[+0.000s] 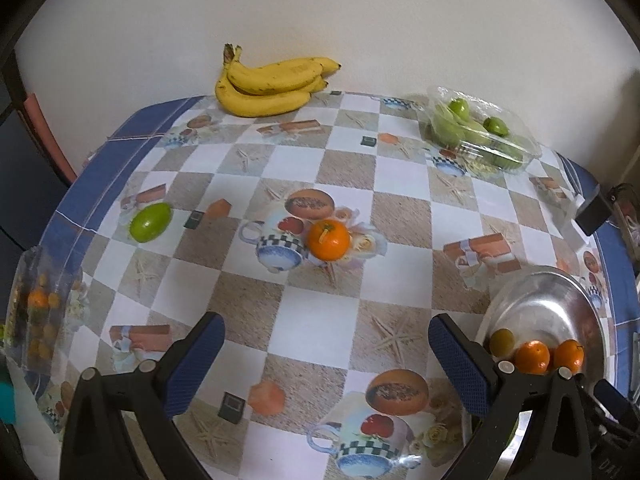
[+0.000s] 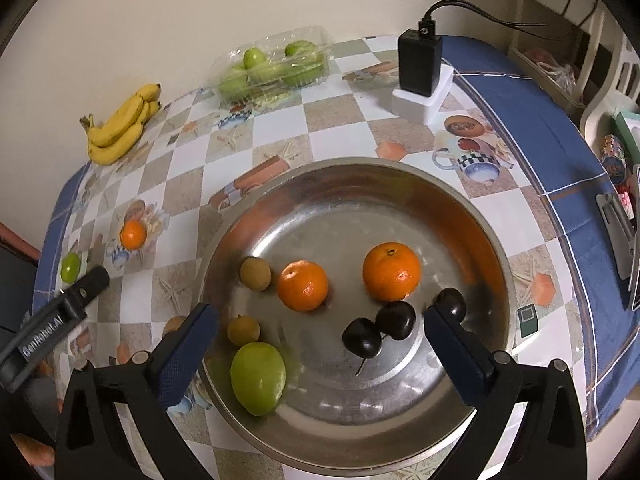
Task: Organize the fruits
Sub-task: 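Move both tools back from the bowl toward a loose orange and a green fruit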
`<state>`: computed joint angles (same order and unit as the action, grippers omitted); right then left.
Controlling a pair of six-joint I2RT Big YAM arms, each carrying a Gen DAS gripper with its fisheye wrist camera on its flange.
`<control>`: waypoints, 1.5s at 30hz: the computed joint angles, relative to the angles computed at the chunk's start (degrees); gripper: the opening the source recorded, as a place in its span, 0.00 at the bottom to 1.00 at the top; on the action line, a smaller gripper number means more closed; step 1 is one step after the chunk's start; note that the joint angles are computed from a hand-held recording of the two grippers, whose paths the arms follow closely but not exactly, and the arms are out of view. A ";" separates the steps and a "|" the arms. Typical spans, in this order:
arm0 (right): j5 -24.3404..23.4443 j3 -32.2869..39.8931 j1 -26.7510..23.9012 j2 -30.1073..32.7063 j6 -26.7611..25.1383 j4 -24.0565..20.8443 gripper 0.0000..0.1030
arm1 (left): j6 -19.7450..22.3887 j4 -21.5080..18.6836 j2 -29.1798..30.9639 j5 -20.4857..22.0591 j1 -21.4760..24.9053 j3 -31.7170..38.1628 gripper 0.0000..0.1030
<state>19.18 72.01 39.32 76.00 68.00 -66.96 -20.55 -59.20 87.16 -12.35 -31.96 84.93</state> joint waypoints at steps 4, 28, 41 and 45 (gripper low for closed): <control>-0.54 0.31 0.05 0.48 -0.45 0.86 1.00 | 0.07 0.54 -0.21 0.91 1.19 -0.18 1.00; -0.32 3.67 -0.10 4.31 -1.38 1.35 1.00 | -0.48 2.46 0.56 6.29 7.75 0.40 1.00; 1.84 11.15 0.33 10.09 -9.27 4.68 1.00 | -0.64 1.40 2.13 7.53 13.42 2.14 0.99; 0.56 14.59 0.23 13.27 -11.77 5.79 1.00 | -0.66 1.53 2.29 8.17 16.01 2.34 0.99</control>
<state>19.74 86.59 39.55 89.27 56.23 -61.17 -21.21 -57.67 89.45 -4.18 -15.95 87.27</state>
